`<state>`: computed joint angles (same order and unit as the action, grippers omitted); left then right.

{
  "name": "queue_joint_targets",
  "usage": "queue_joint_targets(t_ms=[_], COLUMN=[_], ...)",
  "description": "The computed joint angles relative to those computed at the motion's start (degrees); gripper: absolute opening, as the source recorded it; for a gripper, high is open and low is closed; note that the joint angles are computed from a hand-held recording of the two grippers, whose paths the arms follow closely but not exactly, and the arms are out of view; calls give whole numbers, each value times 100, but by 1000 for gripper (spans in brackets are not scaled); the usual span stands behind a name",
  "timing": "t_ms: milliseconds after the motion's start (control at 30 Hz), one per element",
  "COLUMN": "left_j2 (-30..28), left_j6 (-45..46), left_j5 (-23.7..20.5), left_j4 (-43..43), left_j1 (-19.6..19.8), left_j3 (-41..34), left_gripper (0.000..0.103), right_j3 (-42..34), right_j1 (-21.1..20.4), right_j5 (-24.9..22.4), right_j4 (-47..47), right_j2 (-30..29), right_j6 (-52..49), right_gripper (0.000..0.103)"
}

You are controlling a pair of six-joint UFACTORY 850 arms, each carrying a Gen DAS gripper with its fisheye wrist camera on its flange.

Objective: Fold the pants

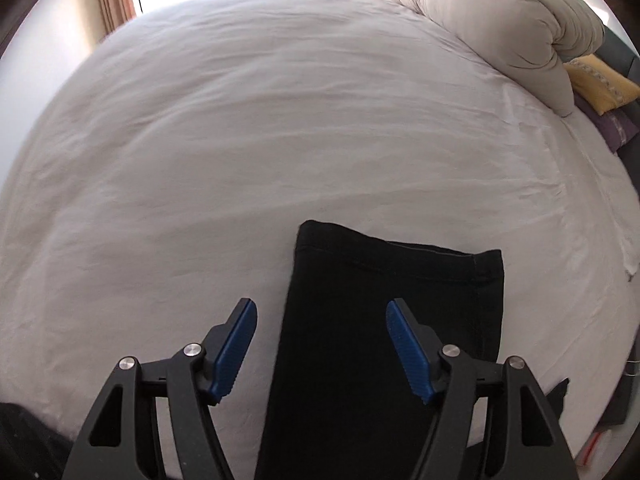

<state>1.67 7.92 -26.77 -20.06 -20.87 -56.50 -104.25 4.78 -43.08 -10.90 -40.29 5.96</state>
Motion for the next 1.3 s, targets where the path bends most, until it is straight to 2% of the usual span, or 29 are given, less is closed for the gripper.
queue_joint_targets(t_ms=[133,233,267,300,333,367,433,500,633,767,867,967,1033,1100,1167,1233,1300], left_j2=[60,86,90,106,122,109,108,118,116,85,75,21,-287,-770,-1199,-1602,-1876], left_j6=[107,69,74,106,124,137,50,-59,-195,-578,-1151,-998,-469,440,859,591,391], left_j5=[6,18,19,24,18,28,50,77,78,-94,-216,-122,-259,-664,-693,-1051,-1221], left_j4=[-174,-129,-134,-167,-190,-202,-111,-7,95,380,981,1031,817,221,253,802,1252], left_j1=[31,20,21,29,33,34,3,-29,-66,-118,-187,-152,-94,-11,-41,-116,-196], left_j3=[60,76,72,89,100,98,100,116,113,-29,-326,-733,-1248,-1837,-2263,-2709,-2985], left_gripper=[7,7,7,7,7,7,7,7,7,7,7,8,22,96,99,99,99], right_j3=[-481,-574,-634,-695,-753,-815,-894,-897,-570,104,704,1315,1667,2060,2470,2776,3140], right_j1=[158,214,223,218,208,196,158,100,-101,-377,-603,-897,-1130,-1334,-1578,-1749,-1960], right_j5=[-591,-602,-620,-646,-695,-735,-807,-792,-510,168,669,1098,1229,1338,1382,1403,1391], right_j4=[-715,-998,-989,-856,-716,-585,-319,-250,182,848,1424,2209,2932,3594,4486,4952,5496], right_j2=[-446,-543,-588,-626,-656,-687,-707,-684,-379,270,836,1392,1690,2000,2326,2557,2858], right_j6=[349,538,495,358,228,120,-34,31,-93,-359,-721,-1276,-1857,-2411,-3209,-3652,-4139], right_gripper=[70,68,64,54,48,45,23,11,7,7,7,7,7,6,6,6,6])
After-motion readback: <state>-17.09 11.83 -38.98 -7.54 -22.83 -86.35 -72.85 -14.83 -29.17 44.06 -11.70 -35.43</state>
